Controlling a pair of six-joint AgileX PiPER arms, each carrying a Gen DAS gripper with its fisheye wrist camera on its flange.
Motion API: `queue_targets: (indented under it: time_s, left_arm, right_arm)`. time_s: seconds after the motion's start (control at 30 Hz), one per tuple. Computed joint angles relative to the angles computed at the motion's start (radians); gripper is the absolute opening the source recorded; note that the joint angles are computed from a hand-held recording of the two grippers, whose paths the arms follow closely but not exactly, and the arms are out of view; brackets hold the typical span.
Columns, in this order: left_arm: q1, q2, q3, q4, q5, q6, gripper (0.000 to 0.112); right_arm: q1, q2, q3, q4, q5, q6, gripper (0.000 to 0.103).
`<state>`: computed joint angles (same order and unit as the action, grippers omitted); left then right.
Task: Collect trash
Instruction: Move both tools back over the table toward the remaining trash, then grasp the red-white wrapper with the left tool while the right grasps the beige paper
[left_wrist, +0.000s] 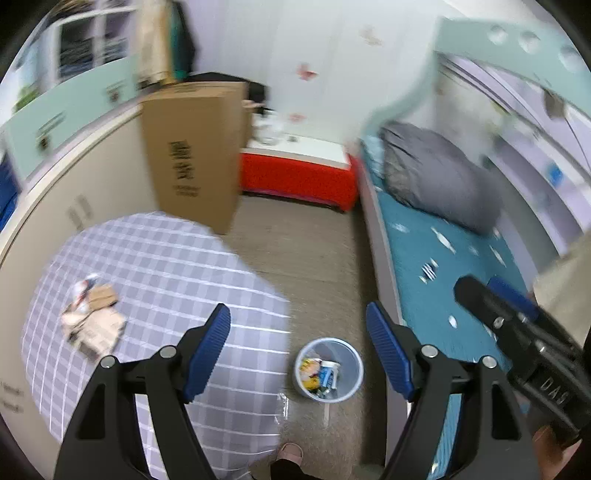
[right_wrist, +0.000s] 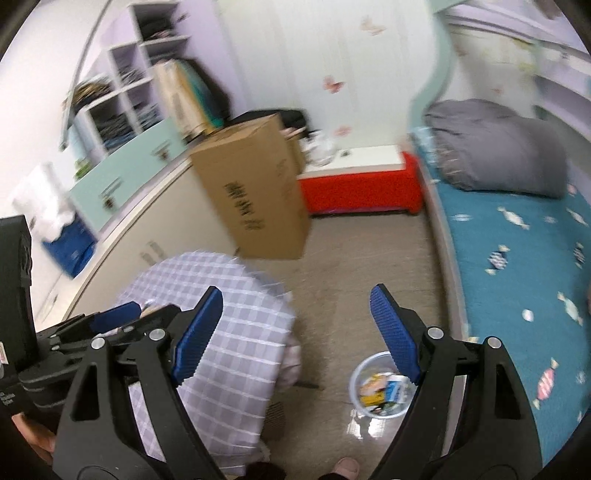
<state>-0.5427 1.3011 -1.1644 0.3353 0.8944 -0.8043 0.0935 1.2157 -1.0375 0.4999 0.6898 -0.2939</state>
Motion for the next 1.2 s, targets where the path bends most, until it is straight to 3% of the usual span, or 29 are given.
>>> queue_targets:
  time_s: [0.17,0.3,0.47,0.63,0.9,1.13,1.2]
  left_arm:
    - [0.26,-0.135,0.119,-0.124,-0.006,0.161,0.075]
    - [0.621,-0.183,0.177,-0.391,-0.009,0.521,0.075]
    - [1.084,-0.078,0.152,-0.673,0.056,0.977,0.075]
    - [1.361,0.142,0.044,-0.808,0.133,1.254,0.075]
    - [1.433,0.482,-0.199,-0.772,0.194,1.364,0.075]
    - [1.395,0.717,-0.394,-0.739,0.265,1.377,0.07]
    - [1.383,0.784,-0.448,-0.742,0.295,1.384,0.07]
  right_arm:
    - [0.288,0.122,-0.08,-0.159,-0.063,0.231,0.081]
    - [0.447,0.229,-0.146,-0.245,-0.088,0.368,0.081]
    - [0.598,0.423,-0.29,-0.314,-0.085,0.53,0.081]
    - [0.688,0.623,-0.463,-0.343,-0.06,0.636,0.081]
    - [0.762,1.008,-0.896,-0.345,0.08,0.715,0.081]
    - [0.765,1.34,-1.382,-0.334,0.315,0.752,0.081]
    - [0.76,1.454,-1.582,-0.335,0.418,0.764,0.08]
